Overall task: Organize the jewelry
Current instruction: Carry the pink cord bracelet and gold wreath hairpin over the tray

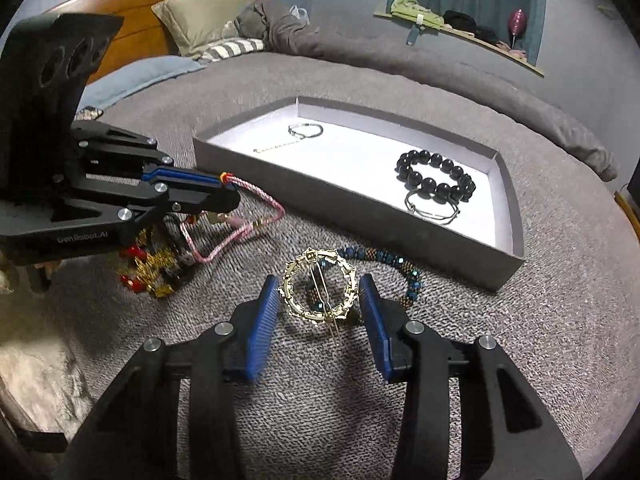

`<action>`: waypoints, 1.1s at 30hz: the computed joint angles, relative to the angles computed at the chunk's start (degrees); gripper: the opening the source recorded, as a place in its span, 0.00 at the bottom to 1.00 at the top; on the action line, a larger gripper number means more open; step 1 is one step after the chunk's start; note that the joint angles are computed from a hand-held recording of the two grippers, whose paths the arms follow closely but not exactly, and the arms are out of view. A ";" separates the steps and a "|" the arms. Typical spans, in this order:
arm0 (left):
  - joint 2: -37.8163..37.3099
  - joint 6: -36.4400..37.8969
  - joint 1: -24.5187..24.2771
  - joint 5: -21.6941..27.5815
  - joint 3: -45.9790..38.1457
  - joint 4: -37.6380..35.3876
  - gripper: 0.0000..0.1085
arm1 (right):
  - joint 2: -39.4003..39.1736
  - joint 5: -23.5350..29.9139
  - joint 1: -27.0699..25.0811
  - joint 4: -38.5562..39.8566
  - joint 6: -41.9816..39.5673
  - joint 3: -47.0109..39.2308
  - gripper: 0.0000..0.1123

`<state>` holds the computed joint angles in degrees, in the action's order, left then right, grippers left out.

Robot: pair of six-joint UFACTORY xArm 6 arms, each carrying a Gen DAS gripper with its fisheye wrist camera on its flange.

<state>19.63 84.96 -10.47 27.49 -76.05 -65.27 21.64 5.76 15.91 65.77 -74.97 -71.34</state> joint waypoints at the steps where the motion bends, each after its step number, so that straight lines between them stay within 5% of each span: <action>1: -0.30 0.32 0.13 0.28 0.12 -0.45 0.05 | -0.21 0.13 -0.01 1.03 -0.58 -0.12 0.37; 8: -2.47 3.08 0.19 -0.26 -0.43 -4.38 0.05 | -1.86 1.43 -0.89 7.01 -3.91 -1.83 0.37; 14: 1.31 -2.11 0.18 -2.52 -8.32 -2.08 0.05 | 0.67 1.60 -1.98 1.59 2.64 -7.84 0.37; 20: 8.44 -11.21 -0.17 -3.84 -19.09 4.28 0.05 | 6.56 0.33 -3.30 -16.05 19.12 -15.65 0.37; 24: 14.07 -19.59 0.47 -0.36 -26.46 9.50 0.05 | 13.11 5.59 -5.44 -33.27 35.52 -24.77 0.37; 33: 21.72 -32.96 2.97 6.67 -32.33 23.64 0.05 | 21.24 16.93 -6.52 -39.58 42.01 -34.33 0.37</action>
<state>41.35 52.00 -7.50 34.16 -108.38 -41.63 42.88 22.69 9.39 26.20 -32.95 -105.66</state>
